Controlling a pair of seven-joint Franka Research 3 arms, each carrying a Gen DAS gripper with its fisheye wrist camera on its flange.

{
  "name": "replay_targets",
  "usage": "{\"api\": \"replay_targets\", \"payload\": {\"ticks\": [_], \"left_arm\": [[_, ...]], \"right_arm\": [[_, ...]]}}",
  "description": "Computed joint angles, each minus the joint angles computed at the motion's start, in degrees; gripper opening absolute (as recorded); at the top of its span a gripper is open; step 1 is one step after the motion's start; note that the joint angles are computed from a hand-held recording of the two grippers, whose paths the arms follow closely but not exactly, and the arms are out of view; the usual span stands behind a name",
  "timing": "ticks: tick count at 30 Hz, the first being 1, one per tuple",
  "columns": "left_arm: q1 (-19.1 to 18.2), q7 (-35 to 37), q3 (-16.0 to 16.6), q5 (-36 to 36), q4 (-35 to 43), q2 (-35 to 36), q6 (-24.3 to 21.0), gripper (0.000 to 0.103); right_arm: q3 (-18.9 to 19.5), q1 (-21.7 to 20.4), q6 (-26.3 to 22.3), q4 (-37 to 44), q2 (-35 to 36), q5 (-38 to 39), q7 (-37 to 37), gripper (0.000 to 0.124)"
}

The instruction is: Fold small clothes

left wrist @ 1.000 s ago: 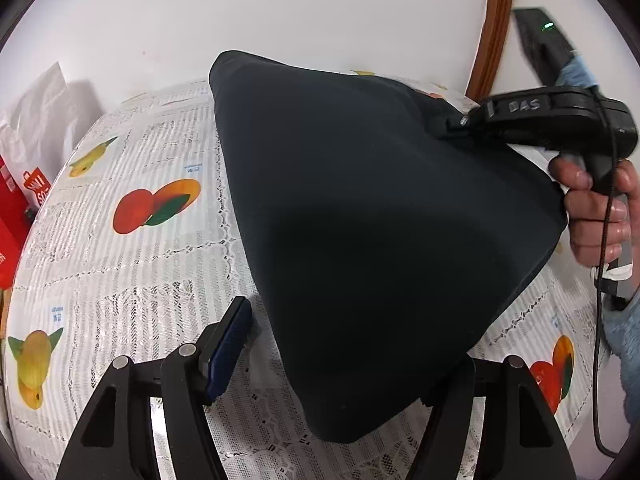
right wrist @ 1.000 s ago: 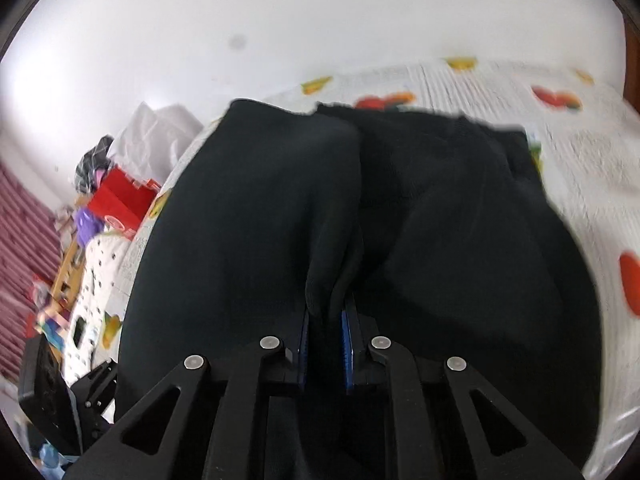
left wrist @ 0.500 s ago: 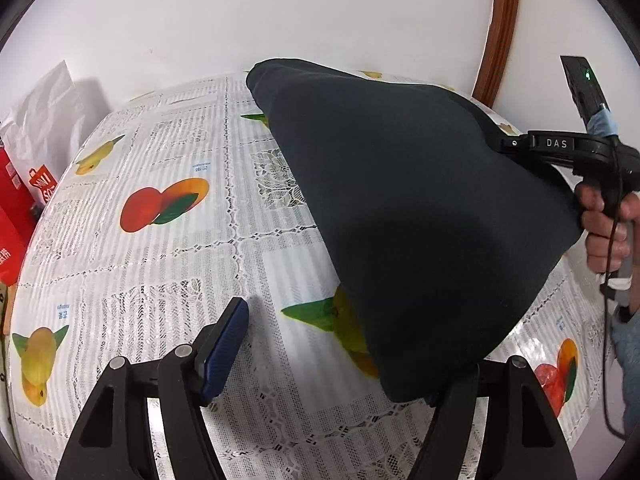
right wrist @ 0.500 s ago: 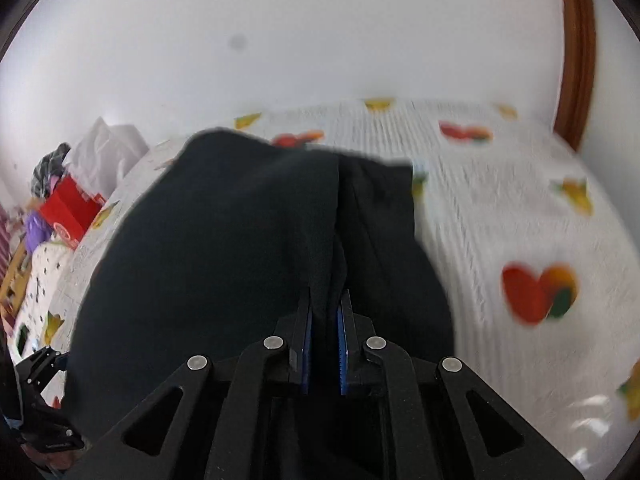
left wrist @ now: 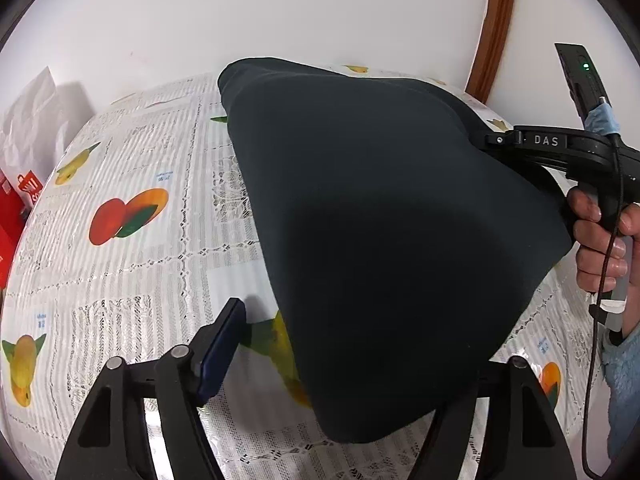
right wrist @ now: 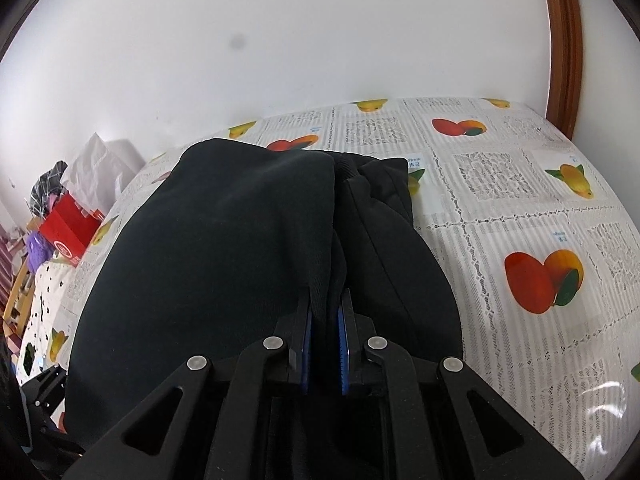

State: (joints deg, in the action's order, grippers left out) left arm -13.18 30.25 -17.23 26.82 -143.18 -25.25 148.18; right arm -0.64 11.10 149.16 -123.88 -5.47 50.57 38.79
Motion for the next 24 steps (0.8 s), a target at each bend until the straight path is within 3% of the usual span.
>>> {"api": "replay_targets", "payload": {"ticks": [4,8,11,13,15,18,21,24], "left_arm": [[0.29,-1.55,-0.87,0.48,0.57,0.00,-2.37,0.080],[0.17,-2.80,-1.04,1.37,1.00,0.22,-3.62,0.081],[-0.01,-2.77,-0.62,1.70,0.71,0.09,-3.48,0.081],[-0.06,-2.68,-0.46,1.81,0.58,0.04,-3.35,0.081],[-0.10,-2.80,-0.56,1.95,0.53,-0.02,-3.36,0.081],[-0.04,-3.29,-0.93,2.54,0.66,0.02,-3.65,0.081],[-0.40,-3.20,-0.66,2.20,0.55,-0.12,-3.51,0.081],[-1.15,-1.65,0.47,0.73,0.05,-0.53,-2.58,0.080]], "right_arm": [[0.08,-0.05,-0.20,0.19,-0.20,-1.24,0.11,0.010],[-0.54,0.35,0.64,-0.49,-2.27,1.15,-4.64,0.009],[-2.83,1.66,2.34,-2.46,-6.08,11.40,-15.07,0.009],[-5.42,1.70,-0.31,-2.95,-7.60,19.31,-21.01,0.008],[-4.82,-0.08,0.34,-2.68,-6.50,16.20,-18.48,0.008],[-2.12,-2.65,4.00,-1.86,-1.96,2.69,-6.29,0.006],[-1.02,-3.74,7.61,-1.96,0.15,-5.40,2.77,0.003],[-2.16,-4.62,3.16,-1.01,0.16,-6.83,5.24,0.004]]}}
